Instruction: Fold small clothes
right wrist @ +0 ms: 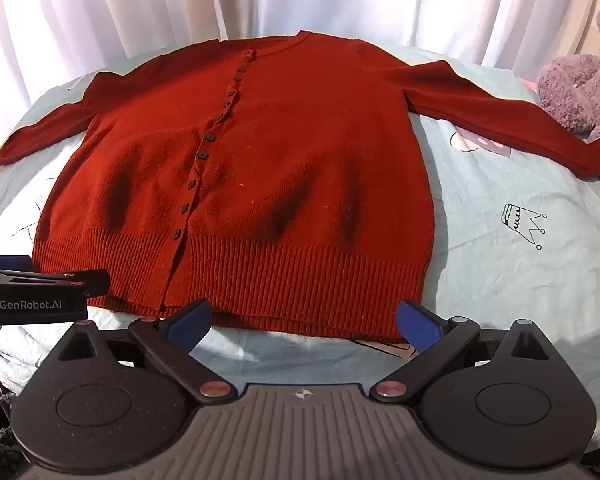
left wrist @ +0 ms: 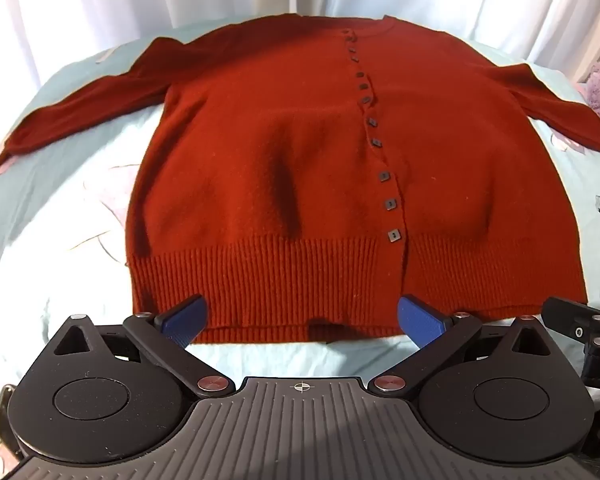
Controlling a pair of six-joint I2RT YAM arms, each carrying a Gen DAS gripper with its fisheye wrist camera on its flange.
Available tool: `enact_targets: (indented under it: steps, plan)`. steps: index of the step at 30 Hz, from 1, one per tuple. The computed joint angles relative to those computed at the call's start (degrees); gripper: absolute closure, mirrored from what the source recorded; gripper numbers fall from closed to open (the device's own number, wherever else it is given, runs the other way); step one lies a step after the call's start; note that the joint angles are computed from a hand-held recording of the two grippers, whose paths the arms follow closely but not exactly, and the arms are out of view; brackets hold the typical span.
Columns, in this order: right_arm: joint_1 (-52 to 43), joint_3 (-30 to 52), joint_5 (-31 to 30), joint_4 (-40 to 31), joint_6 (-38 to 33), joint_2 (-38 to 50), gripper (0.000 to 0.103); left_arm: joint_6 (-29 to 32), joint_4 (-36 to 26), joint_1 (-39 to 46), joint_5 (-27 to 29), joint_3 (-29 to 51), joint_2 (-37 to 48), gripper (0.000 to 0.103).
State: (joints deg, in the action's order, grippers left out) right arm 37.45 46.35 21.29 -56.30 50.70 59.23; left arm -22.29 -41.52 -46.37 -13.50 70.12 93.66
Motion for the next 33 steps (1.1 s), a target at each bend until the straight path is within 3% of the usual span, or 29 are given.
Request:
enact_targets:
  steps: [33]
  plan:
    - [0.24,-0.73,-0.21,0.64,0.74,-1.47,0.004,-0.12,-0.79,-0.31,-0.05,0.62,-0.58,0.000]
